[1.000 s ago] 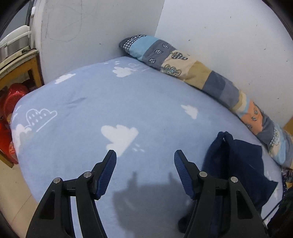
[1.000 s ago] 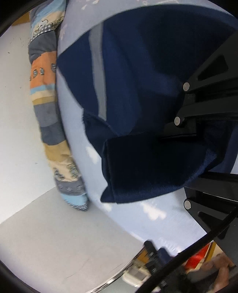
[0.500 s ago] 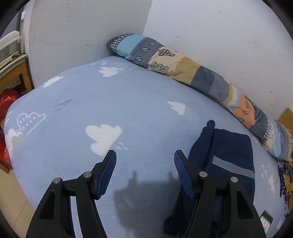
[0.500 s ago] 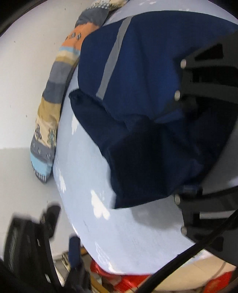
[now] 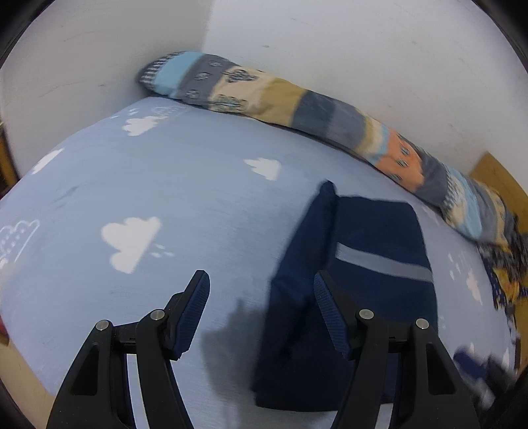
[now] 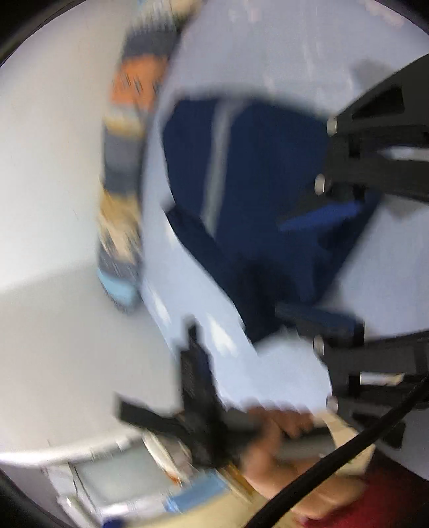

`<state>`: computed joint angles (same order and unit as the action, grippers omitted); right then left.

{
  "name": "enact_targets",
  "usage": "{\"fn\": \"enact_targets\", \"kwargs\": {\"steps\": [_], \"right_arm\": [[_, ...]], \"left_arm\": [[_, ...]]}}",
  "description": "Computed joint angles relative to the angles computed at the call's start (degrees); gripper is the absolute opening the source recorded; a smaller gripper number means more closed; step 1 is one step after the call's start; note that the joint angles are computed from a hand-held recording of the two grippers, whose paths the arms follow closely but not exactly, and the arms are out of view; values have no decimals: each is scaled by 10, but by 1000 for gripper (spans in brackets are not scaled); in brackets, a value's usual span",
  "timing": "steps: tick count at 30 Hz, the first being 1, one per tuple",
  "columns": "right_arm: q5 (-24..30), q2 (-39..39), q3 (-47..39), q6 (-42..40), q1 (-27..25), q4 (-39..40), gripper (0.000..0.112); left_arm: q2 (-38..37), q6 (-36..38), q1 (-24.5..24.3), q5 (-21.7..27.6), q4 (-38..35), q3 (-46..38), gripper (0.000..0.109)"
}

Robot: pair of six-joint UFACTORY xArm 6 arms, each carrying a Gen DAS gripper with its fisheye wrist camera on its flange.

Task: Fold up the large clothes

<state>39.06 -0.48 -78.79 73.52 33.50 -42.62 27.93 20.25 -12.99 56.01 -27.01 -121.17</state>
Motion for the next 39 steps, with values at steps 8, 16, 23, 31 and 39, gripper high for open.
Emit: {"fn": "enact_targets", "kwargs": {"steps": [8, 16, 23, 31, 39], "right_arm": [[-11, -11, 64, -9, -19, 55, 11], [-82, -9, 115, -103, -61, 208, 7], [-7, 39, -53, -120, -143, 132, 9], [100, 291, -357, -204, -232, 221, 9], [107, 331, -369, -271, -265, 368, 11]], "left_arm": [[-35, 112, -43, 28, 30, 63, 65], [-36, 102, -68, 7, 111, 96, 66], [-27, 83, -71, -9, 45, 79, 66], [3, 31, -94, 8, 147, 64, 67], [35, 11, -85, 53, 123, 3, 68]]}}
